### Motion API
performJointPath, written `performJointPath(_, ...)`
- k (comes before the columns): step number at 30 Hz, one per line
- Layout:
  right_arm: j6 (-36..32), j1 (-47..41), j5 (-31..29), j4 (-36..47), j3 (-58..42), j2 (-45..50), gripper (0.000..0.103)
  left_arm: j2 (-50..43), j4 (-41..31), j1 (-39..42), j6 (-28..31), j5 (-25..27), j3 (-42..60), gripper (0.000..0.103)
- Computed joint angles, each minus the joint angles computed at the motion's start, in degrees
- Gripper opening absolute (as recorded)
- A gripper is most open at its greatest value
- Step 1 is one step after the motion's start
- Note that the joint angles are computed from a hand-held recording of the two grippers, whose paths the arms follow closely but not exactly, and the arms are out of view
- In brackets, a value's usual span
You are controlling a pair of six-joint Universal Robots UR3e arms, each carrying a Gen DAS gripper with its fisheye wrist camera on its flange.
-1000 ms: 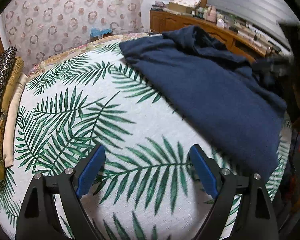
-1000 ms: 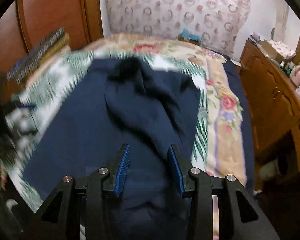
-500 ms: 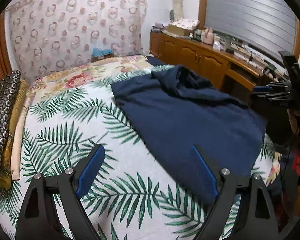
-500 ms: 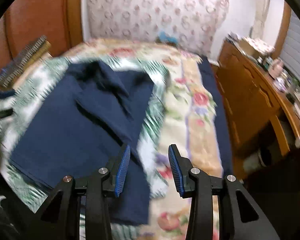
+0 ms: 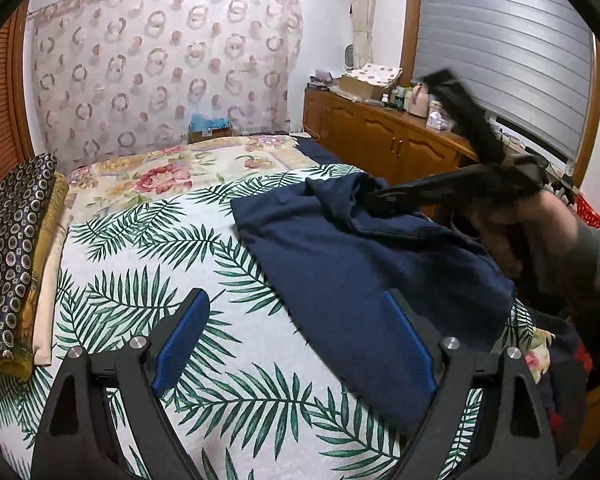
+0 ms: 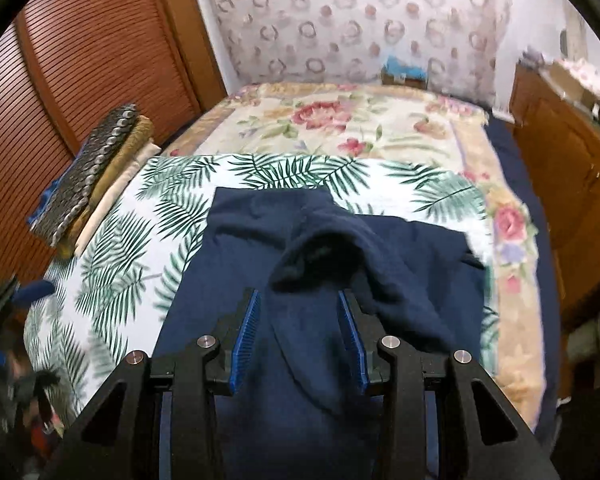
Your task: Fold small clothes
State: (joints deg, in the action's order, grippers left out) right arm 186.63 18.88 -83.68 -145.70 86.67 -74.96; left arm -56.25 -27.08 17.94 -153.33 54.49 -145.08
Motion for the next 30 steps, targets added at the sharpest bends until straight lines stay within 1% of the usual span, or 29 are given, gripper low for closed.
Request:
performJointPath(2,2.1,-0.4,1.3,2.4,-5.2,4.2,0.041,0.3,-0.6,0.7,0.6,-0.4,-0.5,0.088)
performJointPath(4,4.4,0.2,1.4,3.7,-11.6,9.7,0.041,0.6,-1.0,1.2,1.1,-0.9,-1.0,0.088)
performJointPath(7,4.8,-0.3,1.1,5.4,-16.3,13.6,0.041,0.4,-1.3,2.0,1.7,-1.3,-1.7,0.088)
performJointPath(8,4.7,-0.7,1.6,5.4,-16.7,14.0,0.031,0.6,-1.7,2.3,2.0,-1.5,-1.9,0.088)
performJointPath(9,4.7,-0.7,1.5,5.7,-17.3,14.1,0.010,1.0,-2.2,2.8,2.5,-1.8,-2.2,0.088)
performJointPath(10,4.4,-0.6,0.8,5.3,-18.2,14.8,0.008,1.9,-3.3,3.5,3.2,-2.1,-2.5,0.088)
performJointPath(11,4.1,-0.7,-0.5,3.3,-16.7,13.8,0.007,2.8,-4.4,4.3,4.0,-2.7,-2.8,0.088)
performJointPath(13,4.4,-1.6,-2.4,-4.7,-10.3,9.7,0.007,4.9,-7.6,6.2,5.8,-4.1,-3.2,0.088)
performJointPath(14,5.5,-2.8,-2.9,-7.5,-7.5,7.3,0.007,5.4,-8.8,6.9,6.4,-4.7,-3.4,0.088)
performJointPath(15,7.1,-3.6,-4.9,-8.7,-5.9,5.6,0.007,5.8,-9.5,7.4,6.8,-5.0,-3.5,0.088)
performJointPath(17,10.3,-4.9,-11.3,-8.0,-4.9,3.0,0.007,5.0,-8.5,7.4,6.5,-4.9,-3.8,0.088)
performJointPath(19,9.9,-5.8,-14.6,-6.2,-5.3,2.3,0.012,3.8,-7.5,6.9,6.0,-4.6,-3.8,0.088)
performJointPath(21,9.0,-6.6,-14.9,-1.2,-7.4,2.8,0.014,3.1,-6.6,6.2,5.7,-4.0,-4.0,0.088)
performJointPath(22,8.0,-6.9,-14.4,0.8,-8.1,3.1,0.017,2.6,-5.9,5.6,5.4,-3.6,-3.9,0.088)
performJointPath(24,5.6,-7.6,-11.1,5.5,-10.0,4.0,0.054,0.2,-3.4,4.2,4.9,-2.8,-3.9,0.088)
performJointPath(25,4.4,-7.5,-10.3,7.6,-10.8,4.5,0.056,-0.3,-2.5,3.5,4.5,-2.3,-3.9,0.088)
performJointPath(26,3.6,-7.1,-10.5,7.9,-10.7,4.7,0.056,-1.1,-1.2,2.5,4.2,-1.6,-4.1,0.088)
performJointPath(28,2.1,-6.5,-10.9,6.2,-8.9,3.8,0.056,-2.4,0.6,0.9,3.5,-0.6,-4.1,0.088)
performJointPath(30,1.6,-7.3,-7.7,4.2,-5.3,1.0,0.056,-3.9,2.3,-1.0,2.8,0.8,-4.0,0.088)
